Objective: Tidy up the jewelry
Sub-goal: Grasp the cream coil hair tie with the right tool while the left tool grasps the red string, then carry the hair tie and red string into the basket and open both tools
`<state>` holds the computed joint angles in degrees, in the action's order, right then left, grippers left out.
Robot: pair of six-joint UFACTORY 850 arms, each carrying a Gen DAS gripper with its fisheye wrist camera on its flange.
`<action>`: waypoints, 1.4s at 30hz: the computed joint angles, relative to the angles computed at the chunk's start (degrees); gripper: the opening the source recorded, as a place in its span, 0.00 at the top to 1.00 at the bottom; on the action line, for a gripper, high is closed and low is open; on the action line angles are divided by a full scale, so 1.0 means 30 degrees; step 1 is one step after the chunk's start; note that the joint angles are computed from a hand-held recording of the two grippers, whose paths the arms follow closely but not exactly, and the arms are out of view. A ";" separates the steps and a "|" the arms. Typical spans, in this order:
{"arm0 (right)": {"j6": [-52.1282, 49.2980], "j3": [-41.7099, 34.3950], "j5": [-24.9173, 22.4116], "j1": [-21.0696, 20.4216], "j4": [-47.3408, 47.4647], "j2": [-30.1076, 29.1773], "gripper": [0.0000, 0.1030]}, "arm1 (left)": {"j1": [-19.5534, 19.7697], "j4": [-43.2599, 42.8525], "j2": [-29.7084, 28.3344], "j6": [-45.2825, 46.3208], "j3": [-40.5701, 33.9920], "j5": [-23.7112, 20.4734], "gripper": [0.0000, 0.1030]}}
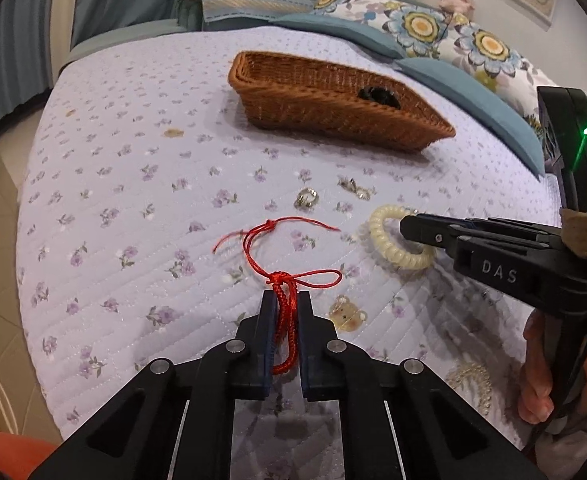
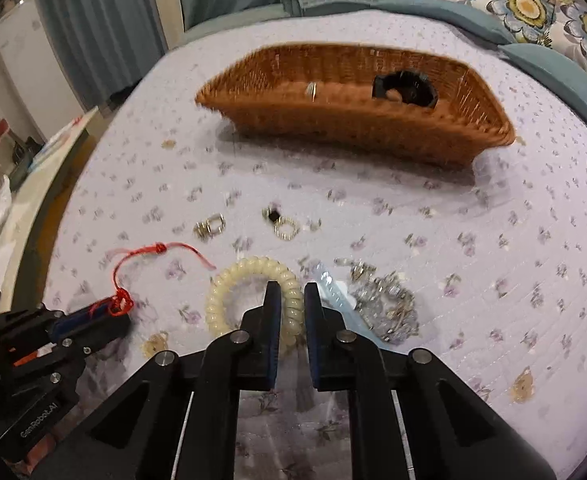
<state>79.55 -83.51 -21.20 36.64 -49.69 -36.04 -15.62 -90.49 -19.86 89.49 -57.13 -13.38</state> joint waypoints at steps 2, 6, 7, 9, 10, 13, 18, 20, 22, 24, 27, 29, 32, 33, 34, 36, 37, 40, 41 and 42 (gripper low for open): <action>0.2236 0.0544 0.0475 0.0021 -0.2231 0.0538 0.87 | 0.0087 -0.0933 0.0171 0.0943 0.0083 -0.0427 0.91; 0.5748 0.1240 0.0685 0.0102 -0.5706 0.1292 0.87 | 0.0081 -0.1893 0.0549 0.2090 0.0114 -0.0943 0.91; 0.6374 0.1390 0.0639 0.0121 -0.6303 0.1472 0.87 | 0.0070 -0.2167 0.0696 0.2401 0.0139 -0.1091 0.91; 0.7173 0.1464 0.0574 0.0147 -0.6959 0.1618 0.87 | 0.0045 -0.2507 0.0886 0.2753 0.0021 -0.1316 0.91; 0.7869 0.1644 0.0730 0.0100 -0.7540 0.1795 0.87 | 0.0050 -0.2538 0.0934 0.2775 -0.0071 -0.1417 0.91; 0.8826 0.1823 0.1073 -0.0126 -0.8137 0.2039 0.87 | 0.0061 -0.2275 0.0872 0.2459 -0.0741 -0.1730 0.91; 0.8090 0.1725 0.1983 -0.0942 -0.6504 0.2395 0.87 | 0.0016 -0.1474 0.0042 0.1788 -0.3016 -0.2390 0.91; 0.8090 0.1524 0.1915 -0.1247 -0.6479 0.2518 0.87 | -0.0067 -0.1045 -0.0458 0.1333 -0.4212 -0.2608 0.91; 0.6898 0.0867 0.1230 -0.1499 -0.5623 0.2357 0.87 | -0.0210 -0.0344 -0.1251 0.0685 -0.5777 -0.2652 0.91; 0.5616 -0.0240 0.0310 -0.1826 -0.4870 0.1882 0.87 | -0.0358 0.1464 -0.2370 -0.1048 -0.7688 -0.2927 0.91; 0.3885 -0.2327 -0.0369 -0.2493 -0.3728 0.0673 0.87 | -0.0442 0.4629 -0.4460 -0.4329 -1.0917 -0.4089 0.91; 0.1978 -0.4091 -0.0866 -0.2949 -0.2013 -0.0527 0.87 | -0.0471 0.6324 -0.6002 -0.6161 -1.3153 -0.4787 0.91; -0.1560 -0.7012 -0.1446 -0.3646 0.1226 -0.2612 0.87 | -0.0287 0.8219 -0.8540 -0.8711 -1.6633 -0.6762 0.91; -0.2415 -0.7750 -0.1648 -0.3788 0.1968 -0.3152 0.87 | -0.0238 0.8599 -0.9105 -0.9212 -1.7396 -0.7203 0.91; -0.3778 -0.8949 -0.2006 -0.3972 0.3146 -0.3978 0.87 | -0.0195 0.9084 -0.9841 -0.9895 -1.8316 -0.7562 0.91; -0.6062 -1.1137 -0.2794 -0.4240 0.5117 -0.5445 0.87 | -0.0105 0.9960 -1.0984 -1.1182 -1.9725 -0.8266 0.91; -0.7396 -1.2759 -0.3561 -0.4357 0.6252 -0.6490 0.87 | -0.0026 1.0176 -1.1446 -1.1578 -2.0184 -0.8638 0.91; -1.0101 -1.7427 -0.5998 -0.4525 0.8652 -0.9406 0.87 | 0.0001 1.1415 -1.2542 -1.2737 -2.1477 -0.9172 0.91; -1.0753 -1.8801 -0.6604 -0.4600 0.9332 -1.0285 0.87 | -0.0011 1.1664 -1.2772 -1.2996 -2.1766 -0.9300 0.91; -1.1110 -1.9662 -0.6982 -0.4635 0.9734 -1.0846 0.87 | -0.0012 1.1858 -1.2947 -1.3204 -2.1976 -0.9408 0.91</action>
